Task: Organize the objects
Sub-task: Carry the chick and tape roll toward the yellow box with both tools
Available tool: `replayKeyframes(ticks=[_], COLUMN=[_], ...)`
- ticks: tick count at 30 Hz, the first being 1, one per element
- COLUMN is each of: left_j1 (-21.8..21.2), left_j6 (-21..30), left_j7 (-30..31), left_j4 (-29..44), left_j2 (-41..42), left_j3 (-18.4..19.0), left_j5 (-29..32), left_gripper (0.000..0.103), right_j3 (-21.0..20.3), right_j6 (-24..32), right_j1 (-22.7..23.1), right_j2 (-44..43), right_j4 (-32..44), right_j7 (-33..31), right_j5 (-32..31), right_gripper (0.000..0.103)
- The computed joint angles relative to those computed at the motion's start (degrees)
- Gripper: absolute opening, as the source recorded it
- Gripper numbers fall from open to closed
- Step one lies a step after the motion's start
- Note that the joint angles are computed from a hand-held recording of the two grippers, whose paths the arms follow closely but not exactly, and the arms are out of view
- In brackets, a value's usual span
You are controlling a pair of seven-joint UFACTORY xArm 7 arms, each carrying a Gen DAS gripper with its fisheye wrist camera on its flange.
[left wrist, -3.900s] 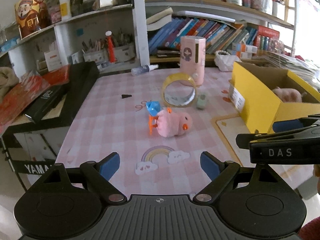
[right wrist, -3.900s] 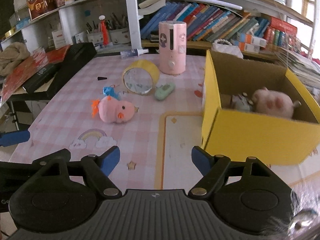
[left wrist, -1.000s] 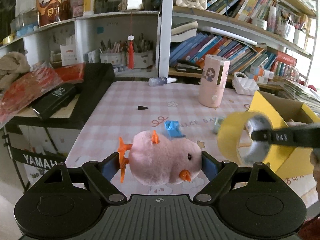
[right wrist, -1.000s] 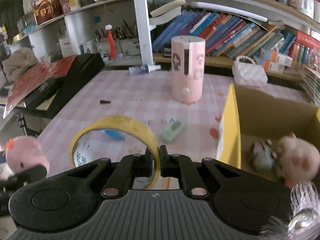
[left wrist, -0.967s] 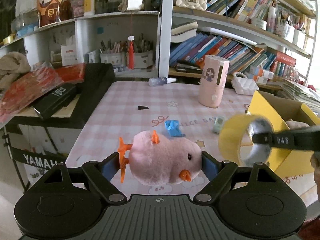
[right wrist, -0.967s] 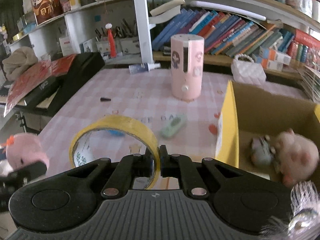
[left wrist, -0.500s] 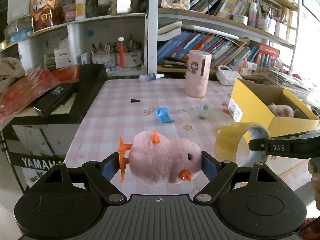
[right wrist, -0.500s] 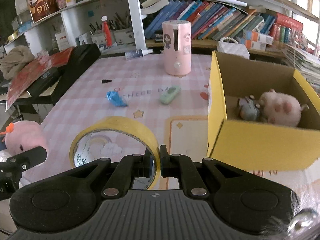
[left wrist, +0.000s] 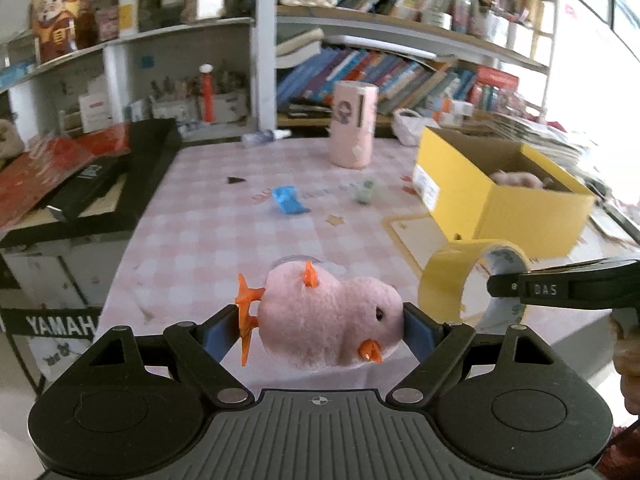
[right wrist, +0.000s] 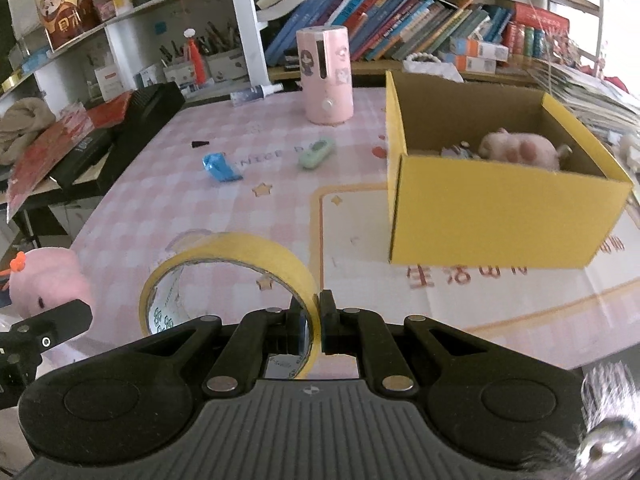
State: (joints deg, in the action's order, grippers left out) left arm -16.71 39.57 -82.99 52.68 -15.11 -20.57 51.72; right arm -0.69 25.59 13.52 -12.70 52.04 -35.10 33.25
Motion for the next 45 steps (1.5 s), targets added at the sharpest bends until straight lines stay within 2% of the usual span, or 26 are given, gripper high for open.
replayKeyframes(ticks=[10,22,36,45], left_j1=[-1.4,-3.2,-8.9,-13.0], left_j6=[-4.3,-8.3,-10.4,-11.5], left_j7=[3.9,7.2,10.0,8.5], left_j4=[-0.3,4.4,15.6,25.0], left_j2=[1.2,6.6,17.3,23.9], left_j3=[0.0,1.3,6.5,11.3], left_j5=[-1.6,1.2,5.4,11.0], left_gripper=[0.086,0.086,0.086,0.086], right_j3=[-0.5,-2.2,-4.9,-6.6], right_j6=[-0.8,-2.9,-3.2,-8.1], right_j1=[-2.5,-5.3,-7.9,-8.6], right_j2=[-6.1,-9.3,-5.0,0.5], right_j4=[-7.3,-10.7,-6.3,-0.4], right_j7=[8.1,17.8,17.9,13.5], right_j5=[-5.9,-13.1,-14.1,-8.0], right_gripper=[0.007,0.007,0.007,0.007])
